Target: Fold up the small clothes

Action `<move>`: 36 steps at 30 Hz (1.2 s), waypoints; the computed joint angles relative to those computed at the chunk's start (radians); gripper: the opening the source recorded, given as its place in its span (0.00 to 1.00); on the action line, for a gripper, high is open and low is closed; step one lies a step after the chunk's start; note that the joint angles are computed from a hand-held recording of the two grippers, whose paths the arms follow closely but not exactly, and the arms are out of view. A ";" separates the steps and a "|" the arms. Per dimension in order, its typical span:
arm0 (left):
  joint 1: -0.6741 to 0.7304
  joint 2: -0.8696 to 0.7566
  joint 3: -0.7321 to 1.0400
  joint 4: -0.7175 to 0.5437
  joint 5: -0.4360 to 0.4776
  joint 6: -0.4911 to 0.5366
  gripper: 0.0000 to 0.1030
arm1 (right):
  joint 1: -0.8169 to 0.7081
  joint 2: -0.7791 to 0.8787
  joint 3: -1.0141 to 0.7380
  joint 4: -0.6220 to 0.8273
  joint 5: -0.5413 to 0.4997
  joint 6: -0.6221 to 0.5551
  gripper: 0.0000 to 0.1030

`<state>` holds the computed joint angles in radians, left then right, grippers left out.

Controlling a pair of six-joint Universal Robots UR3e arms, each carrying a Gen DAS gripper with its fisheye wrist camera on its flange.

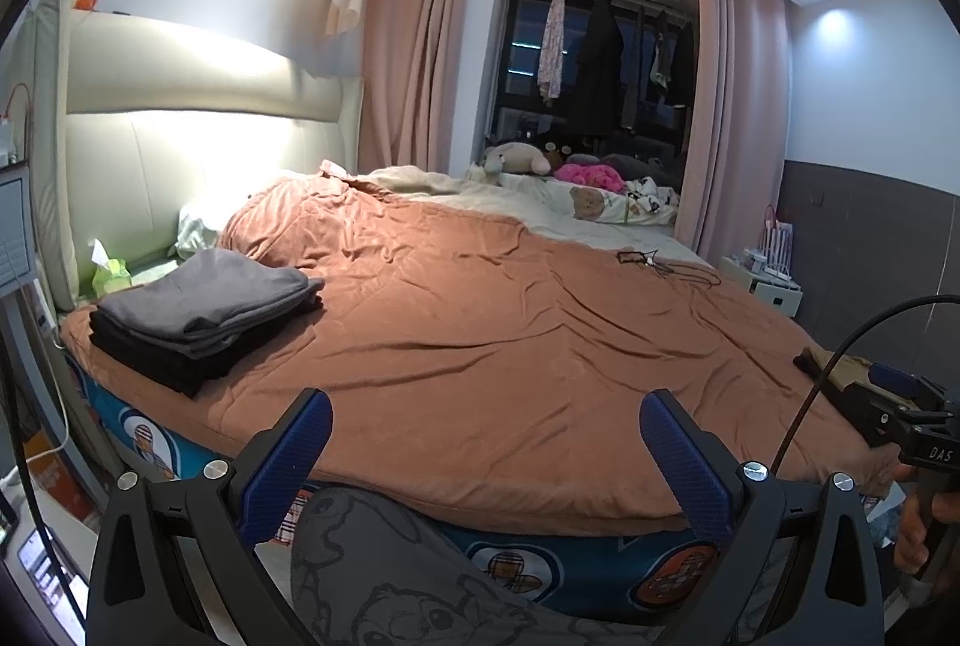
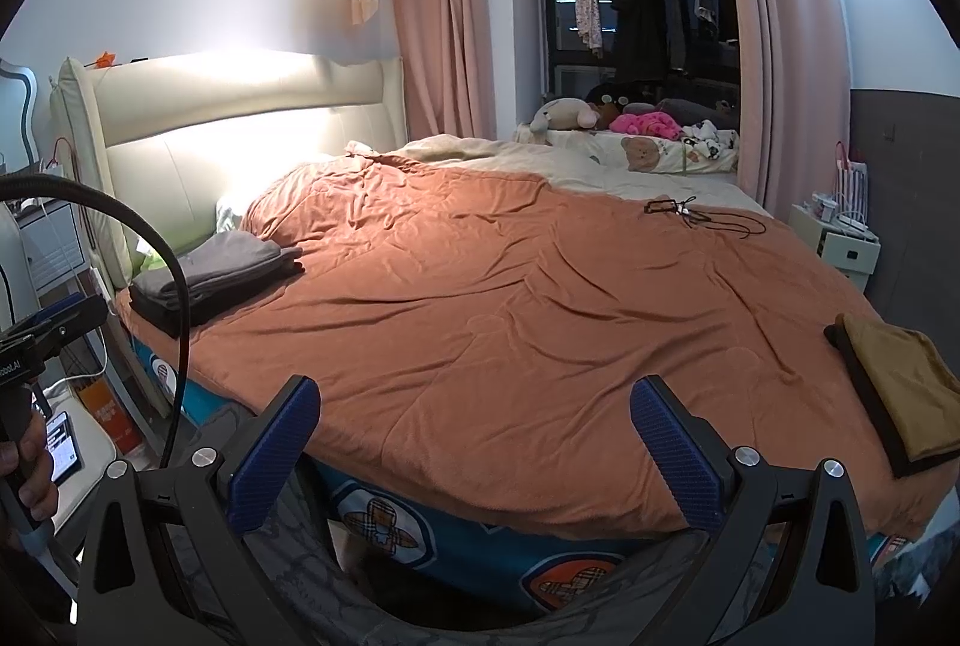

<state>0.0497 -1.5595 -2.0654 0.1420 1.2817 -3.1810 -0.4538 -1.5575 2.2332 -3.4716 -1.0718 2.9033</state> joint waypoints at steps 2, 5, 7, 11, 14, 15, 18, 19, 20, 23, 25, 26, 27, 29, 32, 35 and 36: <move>-0.004 0.001 0.001 0.004 0.006 0.002 1.00 | -0.004 0.000 0.001 0.000 0.005 0.000 1.00; -0.006 0.001 0.001 0.009 0.007 0.001 1.00 | -0.007 -0.004 0.003 0.002 0.005 0.001 1.00; -0.007 0.000 -0.002 0.013 0.009 0.000 1.00 | -0.007 -0.003 0.001 0.002 0.006 0.001 1.00; -0.007 0.001 -0.003 0.012 0.009 -0.001 1.00 | -0.008 -0.005 0.000 0.006 0.006 -0.002 1.00; -0.008 0.000 -0.001 0.014 0.010 0.000 1.00 | -0.005 -0.003 -0.003 0.006 0.003 -0.001 1.00; -0.006 0.004 -0.008 0.017 0.009 0.001 1.00 | -0.005 -0.005 -0.002 0.009 0.002 -0.002 1.00; -0.005 0.008 -0.011 0.019 0.009 0.002 1.00 | -0.004 -0.003 -0.002 0.006 0.001 -0.001 1.00; -0.005 0.009 -0.011 0.018 0.009 0.002 1.00 | -0.005 -0.006 -0.001 0.009 0.002 -0.001 1.00; -0.006 0.009 -0.012 0.017 0.010 0.001 1.00 | -0.004 -0.002 -0.003 0.007 0.003 -0.002 1.00; -0.007 0.010 -0.013 0.018 0.011 0.000 1.00 | -0.004 -0.007 -0.002 0.010 0.001 -0.002 1.00; -0.007 0.009 -0.013 0.021 0.012 0.000 1.00 | -0.006 -0.006 -0.003 0.012 0.005 -0.003 1.00; -0.006 0.009 -0.012 0.020 0.012 0.001 1.00 | -0.007 -0.007 -0.002 0.011 0.005 -0.003 1.00; -0.005 0.009 -0.012 0.019 0.009 0.001 1.00 | -0.006 -0.002 -0.005 0.009 0.005 -0.004 1.00; -0.005 0.009 -0.013 0.019 0.009 0.001 1.00 | -0.006 -0.001 -0.005 0.009 0.004 -0.004 1.00; -0.006 0.009 -0.012 0.019 0.011 0.001 1.00 | -0.007 -0.003 -0.003 0.010 0.006 -0.005 1.00; -0.007 0.009 -0.013 0.020 0.012 -0.002 1.00 | -0.007 -0.002 -0.005 0.010 0.006 -0.005 1.00; -0.007 0.009 -0.014 0.023 0.012 -0.001 1.00 | -0.007 -0.002 -0.005 0.010 0.006 -0.005 1.00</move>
<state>0.0431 -1.5507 -2.0791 0.1647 1.2936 -3.1817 -0.4610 -1.5590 2.2279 -3.4614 -1.0658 2.8983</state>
